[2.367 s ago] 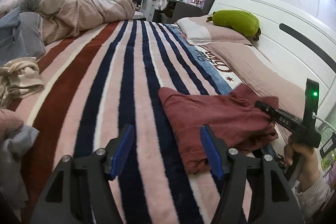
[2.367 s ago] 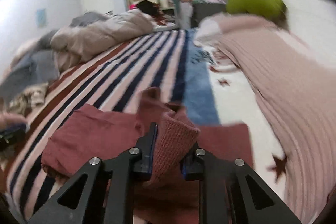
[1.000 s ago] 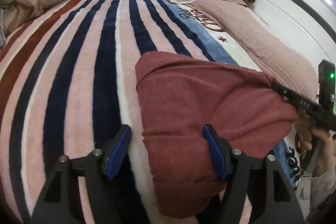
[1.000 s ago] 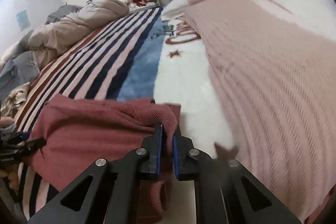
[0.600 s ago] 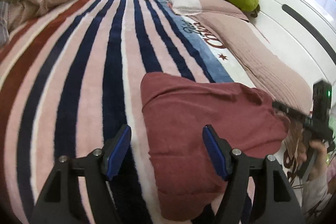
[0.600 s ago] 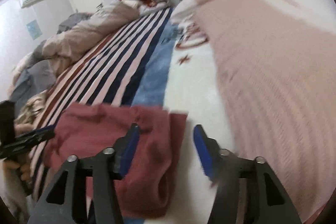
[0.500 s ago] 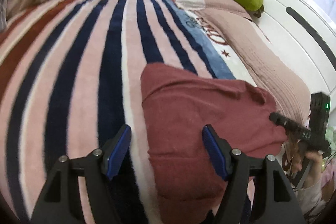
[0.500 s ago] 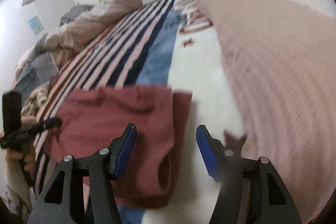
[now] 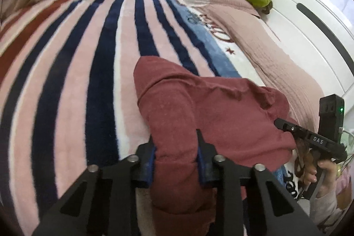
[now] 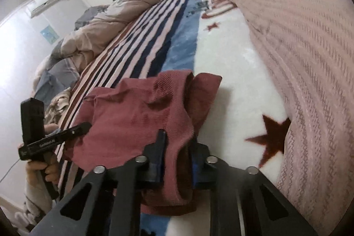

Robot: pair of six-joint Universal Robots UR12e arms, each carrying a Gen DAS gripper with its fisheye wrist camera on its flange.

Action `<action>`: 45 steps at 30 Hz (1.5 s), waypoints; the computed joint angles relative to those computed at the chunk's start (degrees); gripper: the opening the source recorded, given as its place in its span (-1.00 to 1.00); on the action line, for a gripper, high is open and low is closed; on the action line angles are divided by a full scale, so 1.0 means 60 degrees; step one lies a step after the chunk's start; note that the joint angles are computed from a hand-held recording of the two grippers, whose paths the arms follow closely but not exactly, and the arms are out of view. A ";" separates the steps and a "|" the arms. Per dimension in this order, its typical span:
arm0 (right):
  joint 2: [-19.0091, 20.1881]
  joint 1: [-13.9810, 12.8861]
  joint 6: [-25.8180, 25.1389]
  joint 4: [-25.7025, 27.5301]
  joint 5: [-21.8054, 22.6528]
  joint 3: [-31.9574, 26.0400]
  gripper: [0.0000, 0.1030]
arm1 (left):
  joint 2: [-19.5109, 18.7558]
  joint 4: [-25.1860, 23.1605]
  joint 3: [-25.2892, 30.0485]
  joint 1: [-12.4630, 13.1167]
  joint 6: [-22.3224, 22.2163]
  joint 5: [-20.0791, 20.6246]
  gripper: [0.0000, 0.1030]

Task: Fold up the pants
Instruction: 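Grasp the folded pants with the left tool while the right tool grasps them too, then carry the folded pants with both tools onto the clothes pile and release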

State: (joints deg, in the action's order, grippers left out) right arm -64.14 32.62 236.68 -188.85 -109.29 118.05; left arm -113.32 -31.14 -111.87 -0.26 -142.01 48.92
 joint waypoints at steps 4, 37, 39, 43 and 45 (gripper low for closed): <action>-0.0106 0.0237 -0.0131 0.0085 -0.0522 -0.0233 -0.83 | 0.0396 0.0058 -0.0154 0.0302 0.0239 -0.0683 -0.58; 0.4741 0.1253 -0.3660 0.2932 0.2981 -1.0777 -0.84 | 0.0502 0.1434 0.1415 0.5233 -0.0572 -0.1019 -0.59; 0.5072 0.1273 -0.3766 0.3291 0.3164 -1.1356 -0.84 | 0.0337 0.1498 0.1523 0.5319 -0.0714 -0.0881 -0.59; 0.5599 0.1316 -0.3981 0.4005 0.3289 -1.2310 -0.84 | -0.0011 0.1351 0.1711 0.5384 -0.0802 -0.0696 -0.59; 0.5797 0.1298 -0.3964 0.4441 0.3399 -1.2630 -0.84 | -0.0157 0.1046 0.1810 0.5370 -0.0631 -0.0544 -0.58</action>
State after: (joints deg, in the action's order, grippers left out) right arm -29.36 40.41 212.90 -162.21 -88.89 42.27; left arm -114.26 -24.86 -101.01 31.96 -145.80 45.66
